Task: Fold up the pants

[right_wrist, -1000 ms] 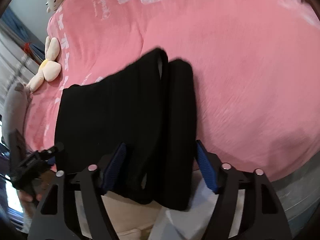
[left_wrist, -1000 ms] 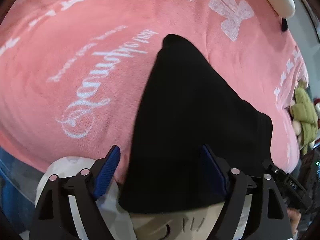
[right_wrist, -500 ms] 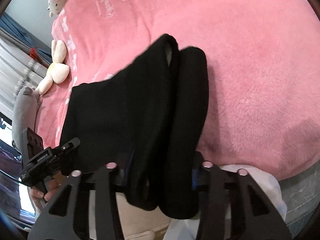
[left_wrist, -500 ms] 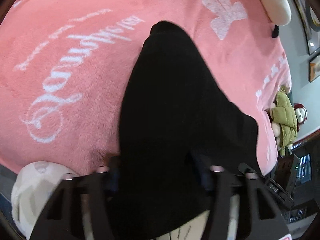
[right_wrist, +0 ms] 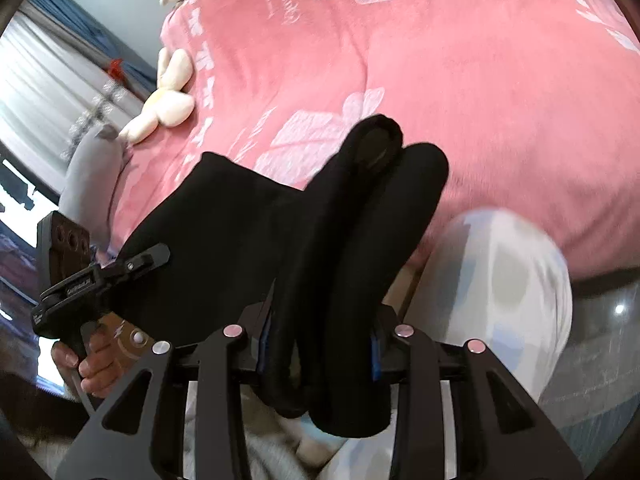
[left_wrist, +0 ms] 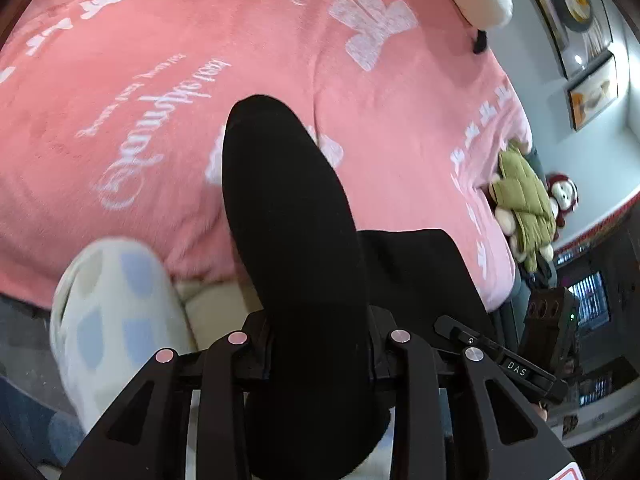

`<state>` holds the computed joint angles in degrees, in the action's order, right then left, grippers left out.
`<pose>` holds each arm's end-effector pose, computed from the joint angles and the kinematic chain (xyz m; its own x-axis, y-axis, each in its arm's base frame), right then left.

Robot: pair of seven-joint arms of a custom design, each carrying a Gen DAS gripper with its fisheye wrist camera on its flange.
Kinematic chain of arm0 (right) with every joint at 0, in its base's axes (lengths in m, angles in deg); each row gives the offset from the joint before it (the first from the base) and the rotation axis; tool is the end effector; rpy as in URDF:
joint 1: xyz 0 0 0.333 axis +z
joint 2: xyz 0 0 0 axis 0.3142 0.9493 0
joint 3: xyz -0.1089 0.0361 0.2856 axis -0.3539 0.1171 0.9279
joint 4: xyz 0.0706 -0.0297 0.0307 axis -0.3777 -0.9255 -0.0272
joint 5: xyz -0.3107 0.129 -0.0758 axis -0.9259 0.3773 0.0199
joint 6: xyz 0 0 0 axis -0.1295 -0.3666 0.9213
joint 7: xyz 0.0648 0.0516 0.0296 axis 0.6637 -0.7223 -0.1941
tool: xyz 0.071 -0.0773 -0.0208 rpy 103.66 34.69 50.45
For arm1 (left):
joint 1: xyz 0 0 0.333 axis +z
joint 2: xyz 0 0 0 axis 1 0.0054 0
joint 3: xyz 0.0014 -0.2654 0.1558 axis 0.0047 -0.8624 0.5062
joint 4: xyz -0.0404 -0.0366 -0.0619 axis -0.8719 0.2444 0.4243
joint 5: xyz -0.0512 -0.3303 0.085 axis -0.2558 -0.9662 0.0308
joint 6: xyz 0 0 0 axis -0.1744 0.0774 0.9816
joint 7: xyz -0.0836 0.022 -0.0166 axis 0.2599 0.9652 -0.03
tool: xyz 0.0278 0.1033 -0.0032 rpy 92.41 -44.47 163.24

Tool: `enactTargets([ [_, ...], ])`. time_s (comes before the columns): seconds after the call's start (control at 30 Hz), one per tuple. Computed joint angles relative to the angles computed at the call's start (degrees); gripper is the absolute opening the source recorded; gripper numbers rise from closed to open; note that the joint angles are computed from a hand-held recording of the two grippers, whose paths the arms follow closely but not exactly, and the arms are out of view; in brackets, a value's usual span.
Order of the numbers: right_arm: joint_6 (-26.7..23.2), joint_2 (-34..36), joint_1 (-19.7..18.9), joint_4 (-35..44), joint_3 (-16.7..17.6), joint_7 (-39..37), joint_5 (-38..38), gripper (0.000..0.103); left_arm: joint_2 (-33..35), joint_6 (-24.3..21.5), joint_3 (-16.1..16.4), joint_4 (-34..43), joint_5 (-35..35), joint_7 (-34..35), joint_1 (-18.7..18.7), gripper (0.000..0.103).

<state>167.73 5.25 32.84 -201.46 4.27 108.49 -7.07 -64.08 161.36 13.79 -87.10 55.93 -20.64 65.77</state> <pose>0.4338 0.1128 0.5040 0.3088 -0.7358 -0.6027 -0.8690 0.0393 -0.4932 0.4089 -0.3464 0.5701 0.0449 -0.8247 0.5638 -0.8178 -0.3544 -0.4534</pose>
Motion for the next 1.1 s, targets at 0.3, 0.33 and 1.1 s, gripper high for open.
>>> enactTargets([
  [0.3,0.8,-12.7,1.1,-5.2,-0.3,-1.5,0.2,0.033,-7.3,-2.0,-2.3,-0.9,9.9,-6.9,-0.6,0.028],
  [0.33,1.5,-13.7,1.4,-4.8,-0.6,-2.3,0.9,0.033,-7.7,-2.0,-2.7,-0.1,12.5,-7.9,-0.2,0.028],
  [1.1,6.7,5.4,5.0,37.8,-6.2,-34.2,26.4,0.035,9.0,1.8,-1.8,43.1,54.2,-14.1,4.0,0.029],
])
